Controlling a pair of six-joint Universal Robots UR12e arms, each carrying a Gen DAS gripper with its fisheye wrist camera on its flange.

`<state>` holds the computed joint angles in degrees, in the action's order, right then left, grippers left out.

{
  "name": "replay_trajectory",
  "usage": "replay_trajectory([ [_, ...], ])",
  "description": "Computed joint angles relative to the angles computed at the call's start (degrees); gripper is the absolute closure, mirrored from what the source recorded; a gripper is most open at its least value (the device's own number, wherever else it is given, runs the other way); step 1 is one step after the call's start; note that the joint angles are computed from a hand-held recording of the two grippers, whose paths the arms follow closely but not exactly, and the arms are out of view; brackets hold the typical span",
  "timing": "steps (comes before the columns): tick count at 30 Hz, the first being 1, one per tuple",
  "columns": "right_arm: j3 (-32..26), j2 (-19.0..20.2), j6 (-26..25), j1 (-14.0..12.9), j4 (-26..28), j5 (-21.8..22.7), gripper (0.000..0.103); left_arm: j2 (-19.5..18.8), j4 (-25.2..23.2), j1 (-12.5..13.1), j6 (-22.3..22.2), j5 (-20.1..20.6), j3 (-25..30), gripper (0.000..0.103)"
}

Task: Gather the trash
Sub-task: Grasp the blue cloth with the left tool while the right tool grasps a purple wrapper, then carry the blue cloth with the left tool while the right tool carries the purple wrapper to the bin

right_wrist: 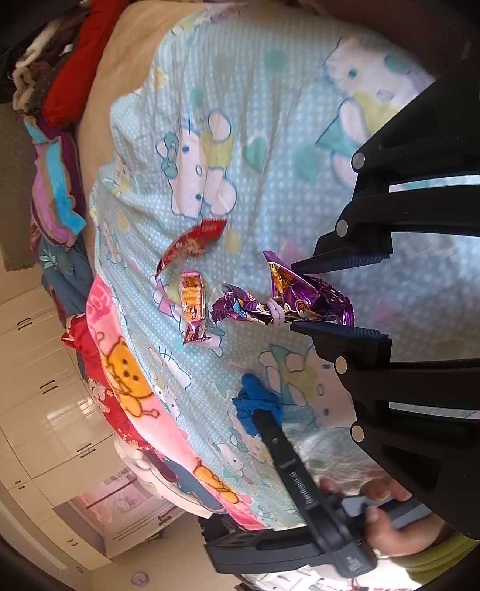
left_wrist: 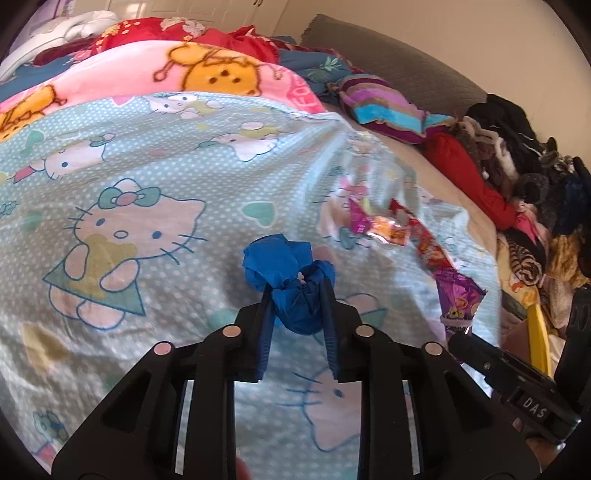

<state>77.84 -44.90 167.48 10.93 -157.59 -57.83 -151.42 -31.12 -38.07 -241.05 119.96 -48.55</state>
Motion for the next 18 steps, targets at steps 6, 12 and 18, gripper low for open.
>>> replay_trajectory([
  [6, 3.00, -1.88, 0.40, -1.25, -3.46, 1.06, 0.078, -0.88, 1.32, -0.80, 3.63, 0.43, 2.50, 0.090],
  [12, 5.16, -3.33, 1.74, -2.56, -6.81, 0.30, 0.078, -2.63, 1.44, -1.40, 7.70, 0.15, 6.91, 0.090],
  [18, 6.21, -4.08, 4.42, -3.96, -8.68, -1.05, 0.078, -5.20, 0.31, -1.92, 11.19, -0.77, 12.65, 0.090],
])
